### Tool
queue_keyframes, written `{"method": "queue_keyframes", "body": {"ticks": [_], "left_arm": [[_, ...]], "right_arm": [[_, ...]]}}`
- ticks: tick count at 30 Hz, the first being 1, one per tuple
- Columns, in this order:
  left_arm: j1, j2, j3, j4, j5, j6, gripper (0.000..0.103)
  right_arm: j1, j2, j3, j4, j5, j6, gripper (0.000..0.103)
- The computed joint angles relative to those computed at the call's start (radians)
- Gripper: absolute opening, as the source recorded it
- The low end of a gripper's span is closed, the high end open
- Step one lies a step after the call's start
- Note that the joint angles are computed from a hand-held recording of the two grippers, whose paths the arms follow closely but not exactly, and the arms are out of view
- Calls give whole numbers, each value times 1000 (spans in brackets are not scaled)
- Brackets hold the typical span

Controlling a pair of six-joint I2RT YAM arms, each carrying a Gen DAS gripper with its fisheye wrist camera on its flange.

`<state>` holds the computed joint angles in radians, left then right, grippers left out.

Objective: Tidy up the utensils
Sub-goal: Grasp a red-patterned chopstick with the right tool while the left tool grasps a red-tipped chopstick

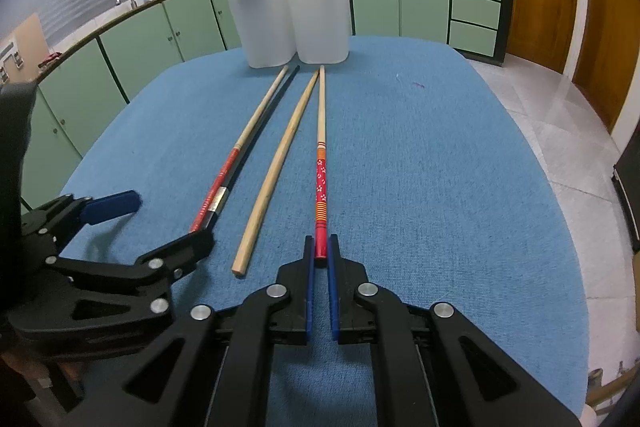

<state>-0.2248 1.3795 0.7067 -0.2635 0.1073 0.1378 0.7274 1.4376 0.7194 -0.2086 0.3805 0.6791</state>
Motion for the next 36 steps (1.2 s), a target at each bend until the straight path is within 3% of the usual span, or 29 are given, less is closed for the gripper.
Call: {"method": "queue_keyframes", "body": {"ticks": [15,30,36], "left_arm": [[42,-13,1,-1,62,-23,64],[16,25,22,1,40,-18,63],[50,9,20,-2,74,-39,63]], "right_arm": [[-13,-7,-10,18,-21,2,6],[-13,-7,-10,18,-22,1,6],[-17,-5,-12,25,-26,1,6]]}}
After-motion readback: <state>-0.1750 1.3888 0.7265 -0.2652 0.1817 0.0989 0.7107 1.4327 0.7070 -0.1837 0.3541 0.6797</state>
